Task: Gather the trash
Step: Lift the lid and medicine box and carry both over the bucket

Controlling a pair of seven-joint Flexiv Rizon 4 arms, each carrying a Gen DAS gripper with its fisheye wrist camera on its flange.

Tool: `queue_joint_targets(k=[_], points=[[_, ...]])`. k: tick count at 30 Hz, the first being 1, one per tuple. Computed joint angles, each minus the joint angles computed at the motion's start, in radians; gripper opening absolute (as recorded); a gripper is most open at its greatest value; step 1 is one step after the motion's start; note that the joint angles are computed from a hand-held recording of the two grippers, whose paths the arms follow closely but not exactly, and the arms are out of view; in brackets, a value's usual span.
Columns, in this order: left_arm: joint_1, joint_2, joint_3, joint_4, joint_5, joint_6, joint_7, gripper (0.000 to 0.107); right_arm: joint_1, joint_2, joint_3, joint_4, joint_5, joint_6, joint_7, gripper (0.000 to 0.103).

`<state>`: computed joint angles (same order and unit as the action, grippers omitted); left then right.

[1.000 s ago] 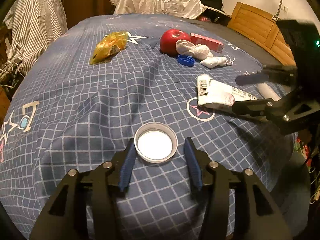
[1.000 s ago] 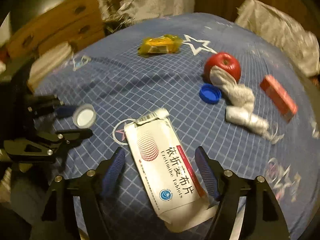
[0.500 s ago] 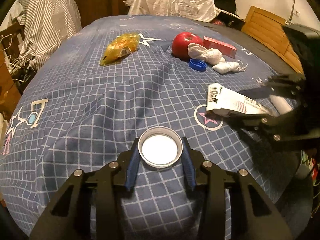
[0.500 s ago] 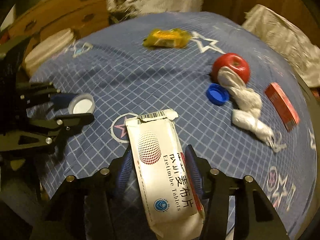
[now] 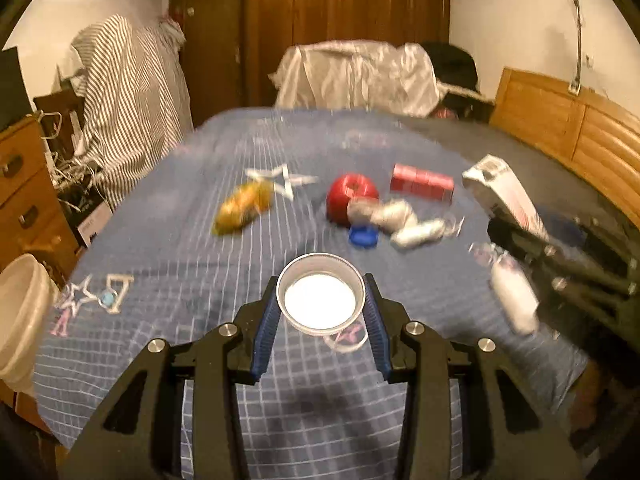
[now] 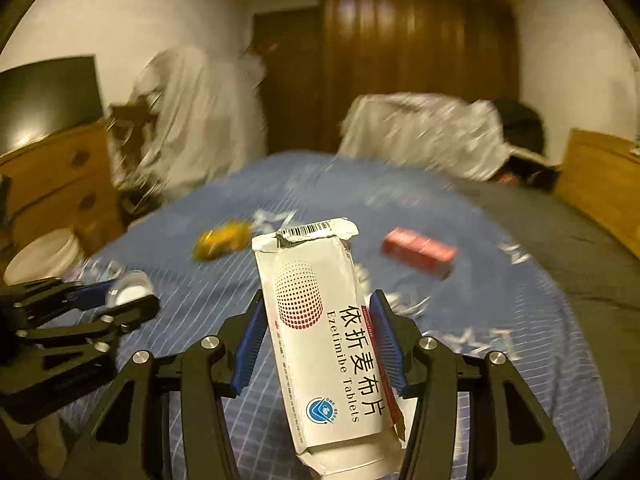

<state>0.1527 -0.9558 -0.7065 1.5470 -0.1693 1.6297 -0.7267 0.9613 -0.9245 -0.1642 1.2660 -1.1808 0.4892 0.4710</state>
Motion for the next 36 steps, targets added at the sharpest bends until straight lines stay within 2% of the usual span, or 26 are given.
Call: queue_joint_targets(k=[7, 12, 15, 26, 36], points=[[0.067, 0.000, -0.110, 0.058, 0.071, 0.075, -0.031, 0.038, 0.072, 0.040, 0.003, 0.048, -0.026, -0.177, 0.118, 0.054], [0.117, -0.025, -0.186, 0.096, 0.150, 0.109, -0.051, 0.038, 0.113, 0.050, 0.028, 0.053, -0.042, -0.307, 0.143, 0.054], [0.134, -0.032, -0.210, 0.110, 0.187, 0.116, -0.064, 0.038, 0.121, 0.056, 0.049, 0.058, -0.042, -0.339, 0.152, 0.054], [0.162, -0.025, -0.233, 0.137, 0.244, 0.127, -0.099, 0.038, 0.127, 0.063, 0.073, 0.055, -0.054, -0.362, 0.154, 0.054], [0.196, -0.021, -0.246, 0.134, 0.252, 0.120, -0.104, 0.038, 0.106, 0.070, 0.069, 0.045, -0.077, -0.293, 0.119, 0.054]])
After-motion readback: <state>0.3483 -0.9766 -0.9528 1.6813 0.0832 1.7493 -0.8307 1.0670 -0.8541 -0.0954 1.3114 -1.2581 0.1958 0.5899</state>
